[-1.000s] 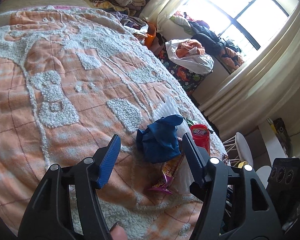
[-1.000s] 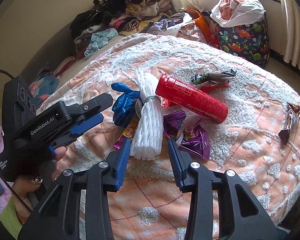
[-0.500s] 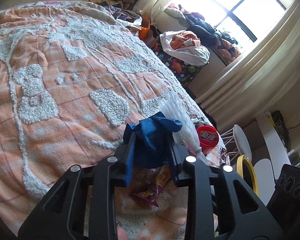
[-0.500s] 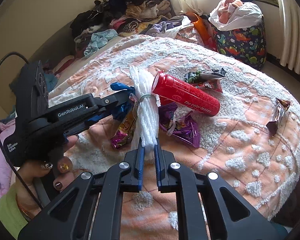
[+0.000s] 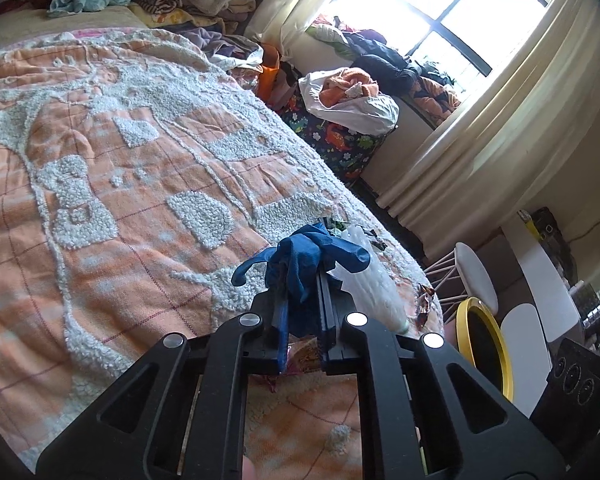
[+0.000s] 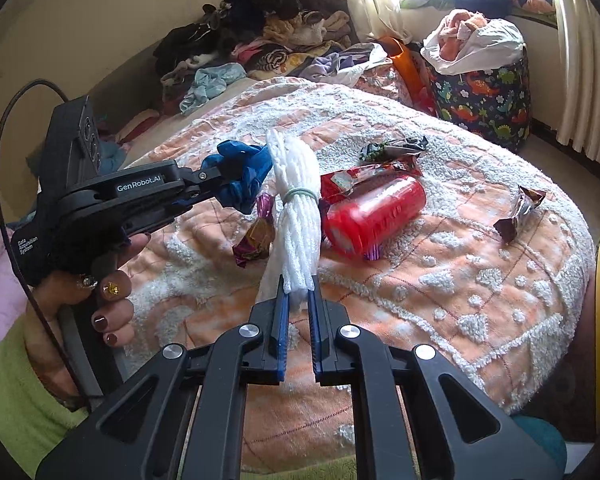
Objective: Collect trash
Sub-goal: 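Grasp the blue glove with the left gripper while the right grasps the white rope bundle, then carry the blue glove and white rope over the yellow bin with both grippers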
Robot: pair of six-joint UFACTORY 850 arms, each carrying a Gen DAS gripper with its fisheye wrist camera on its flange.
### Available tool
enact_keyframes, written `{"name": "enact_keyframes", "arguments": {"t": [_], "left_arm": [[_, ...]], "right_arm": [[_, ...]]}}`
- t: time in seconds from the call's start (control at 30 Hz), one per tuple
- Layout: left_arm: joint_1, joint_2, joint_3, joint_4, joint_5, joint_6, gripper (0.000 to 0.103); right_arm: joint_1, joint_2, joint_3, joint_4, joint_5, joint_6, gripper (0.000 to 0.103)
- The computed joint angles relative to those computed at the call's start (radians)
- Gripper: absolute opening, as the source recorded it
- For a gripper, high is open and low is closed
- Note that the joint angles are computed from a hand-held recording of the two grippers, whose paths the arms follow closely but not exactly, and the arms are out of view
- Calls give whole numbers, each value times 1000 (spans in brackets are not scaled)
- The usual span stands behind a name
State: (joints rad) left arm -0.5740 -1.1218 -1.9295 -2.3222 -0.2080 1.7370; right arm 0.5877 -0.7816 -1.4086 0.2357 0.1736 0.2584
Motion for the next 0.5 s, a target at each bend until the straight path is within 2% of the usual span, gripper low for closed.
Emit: {"name": "enact_keyframes", "arguments": {"t": [0.23,0.5], "left_arm": [[-7,44,51,-124,-9,143,5],[-20,71,75,-182,-14,219,5]], "right_arm": [[9,44,52,59,34,-72,9],[8,86,99,116,76,-119,9]]}}
